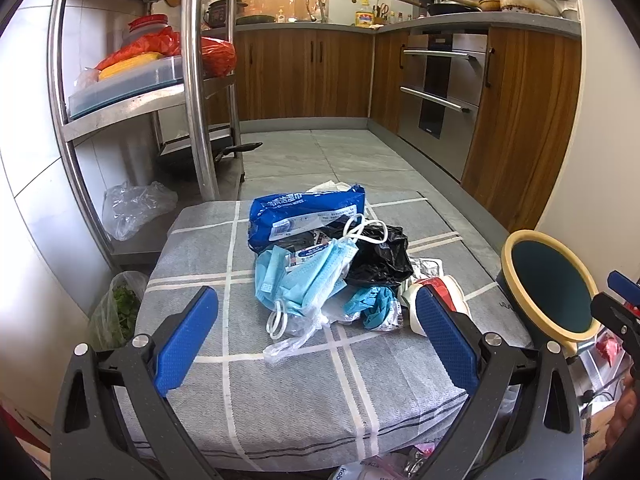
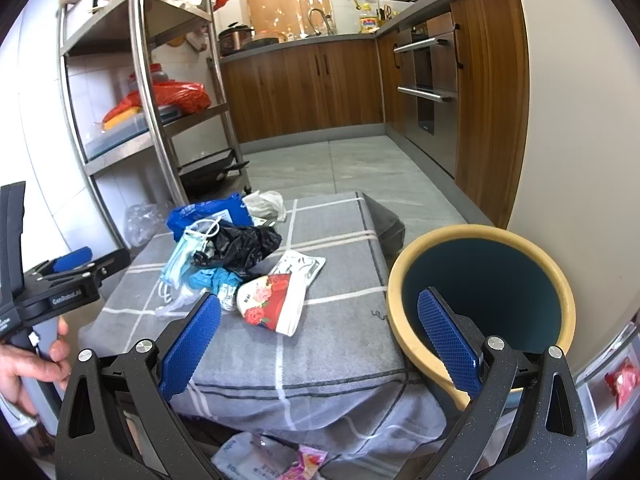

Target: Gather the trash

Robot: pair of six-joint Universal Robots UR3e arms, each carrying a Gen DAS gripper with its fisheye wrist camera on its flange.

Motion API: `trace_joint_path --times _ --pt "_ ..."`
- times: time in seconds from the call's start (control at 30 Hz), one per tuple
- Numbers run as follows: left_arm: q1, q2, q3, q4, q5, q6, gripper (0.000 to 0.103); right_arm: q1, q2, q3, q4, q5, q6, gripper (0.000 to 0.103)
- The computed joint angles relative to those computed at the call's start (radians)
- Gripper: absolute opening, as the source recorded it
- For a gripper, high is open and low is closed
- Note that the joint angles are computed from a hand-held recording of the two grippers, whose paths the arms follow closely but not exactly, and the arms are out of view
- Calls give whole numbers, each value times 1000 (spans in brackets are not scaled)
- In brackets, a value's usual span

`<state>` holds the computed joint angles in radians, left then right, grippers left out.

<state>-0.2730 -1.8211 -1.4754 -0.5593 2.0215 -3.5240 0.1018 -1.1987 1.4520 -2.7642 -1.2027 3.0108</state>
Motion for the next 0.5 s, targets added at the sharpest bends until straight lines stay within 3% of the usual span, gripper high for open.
trace_joint_path --times 0.33,0.5 --pt "92 -2 68 -95 -110 11 97 13 38 -111 113 35 9 98" --pt "168 -52 171 -188 -265 90 97 23 88 -204 186 45 33 98"
